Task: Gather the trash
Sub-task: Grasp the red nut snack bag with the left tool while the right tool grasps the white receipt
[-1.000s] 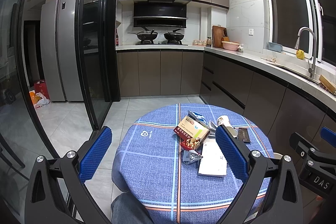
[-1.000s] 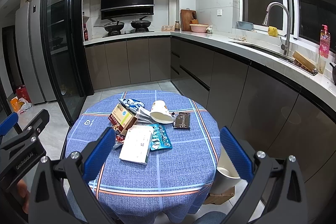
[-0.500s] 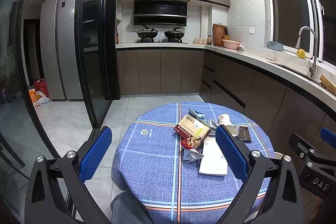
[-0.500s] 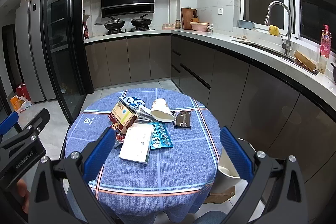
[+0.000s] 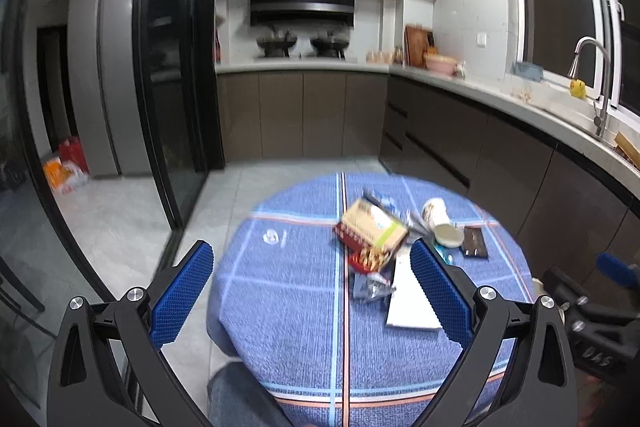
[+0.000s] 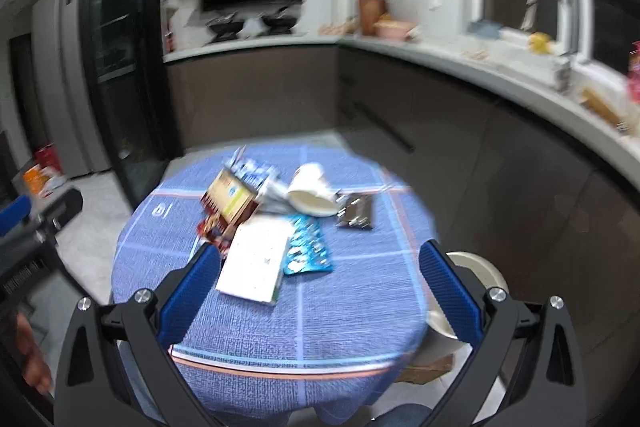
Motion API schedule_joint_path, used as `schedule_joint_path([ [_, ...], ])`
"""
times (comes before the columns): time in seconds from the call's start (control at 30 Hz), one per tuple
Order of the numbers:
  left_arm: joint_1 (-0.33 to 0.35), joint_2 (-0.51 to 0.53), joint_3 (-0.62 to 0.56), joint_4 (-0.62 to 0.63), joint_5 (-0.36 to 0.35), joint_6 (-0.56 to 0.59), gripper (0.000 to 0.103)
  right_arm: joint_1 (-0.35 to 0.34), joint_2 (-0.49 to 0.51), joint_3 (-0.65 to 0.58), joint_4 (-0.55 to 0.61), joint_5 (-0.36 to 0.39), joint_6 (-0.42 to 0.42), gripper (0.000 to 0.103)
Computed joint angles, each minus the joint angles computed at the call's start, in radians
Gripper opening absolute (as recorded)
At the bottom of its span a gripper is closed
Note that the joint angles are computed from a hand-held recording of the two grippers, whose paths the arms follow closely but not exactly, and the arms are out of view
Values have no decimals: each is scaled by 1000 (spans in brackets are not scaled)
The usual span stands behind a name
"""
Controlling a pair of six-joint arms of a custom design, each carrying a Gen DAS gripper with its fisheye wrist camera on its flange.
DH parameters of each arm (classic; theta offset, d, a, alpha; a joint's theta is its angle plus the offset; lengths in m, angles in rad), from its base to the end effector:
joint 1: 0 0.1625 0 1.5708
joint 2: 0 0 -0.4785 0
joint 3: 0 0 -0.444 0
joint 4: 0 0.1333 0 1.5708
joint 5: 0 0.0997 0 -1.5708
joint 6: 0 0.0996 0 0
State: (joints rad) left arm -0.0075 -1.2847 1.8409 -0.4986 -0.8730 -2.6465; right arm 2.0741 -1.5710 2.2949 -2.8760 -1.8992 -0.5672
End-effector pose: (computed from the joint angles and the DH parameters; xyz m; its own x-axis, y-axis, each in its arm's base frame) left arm -0.4316 -0.1941 0.2920 -0.5421 -0.6702 -0.5069 0.3581 0.3614 -0.8609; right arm 0.3142 -0.3609 0.3229 -0.5548 -0.6475 0.5224 -0.8314 0.4555 -0.3183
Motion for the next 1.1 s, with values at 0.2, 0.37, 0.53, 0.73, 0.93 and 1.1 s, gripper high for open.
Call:
schedule_joint_path([
  [0.2, 30, -118, 105, -156, 50, 161, 95, -96, 136, -86, 253, 37, 109, 100],
  [0.37, 64, -194, 157, -224, 89, 266, 95, -83, 244, -115, 265, 31, 106, 100],
  [0.53, 94, -274, 178, -237, 106, 275, 95, -35, 336, -111, 200, -17, 175, 100],
  [0.73, 116, -351, 218, -322, 131, 322, 94, 2, 434, -111, 82, -130, 234, 100],
  [0.93, 210, -404, 321, -693, 200, 623, 82, -21, 402, -91, 75, -136, 199, 77],
  [1.1, 331, -394, 388, -1020, 193, 892, 63, -46, 337, -72, 111, -116, 195, 77],
])
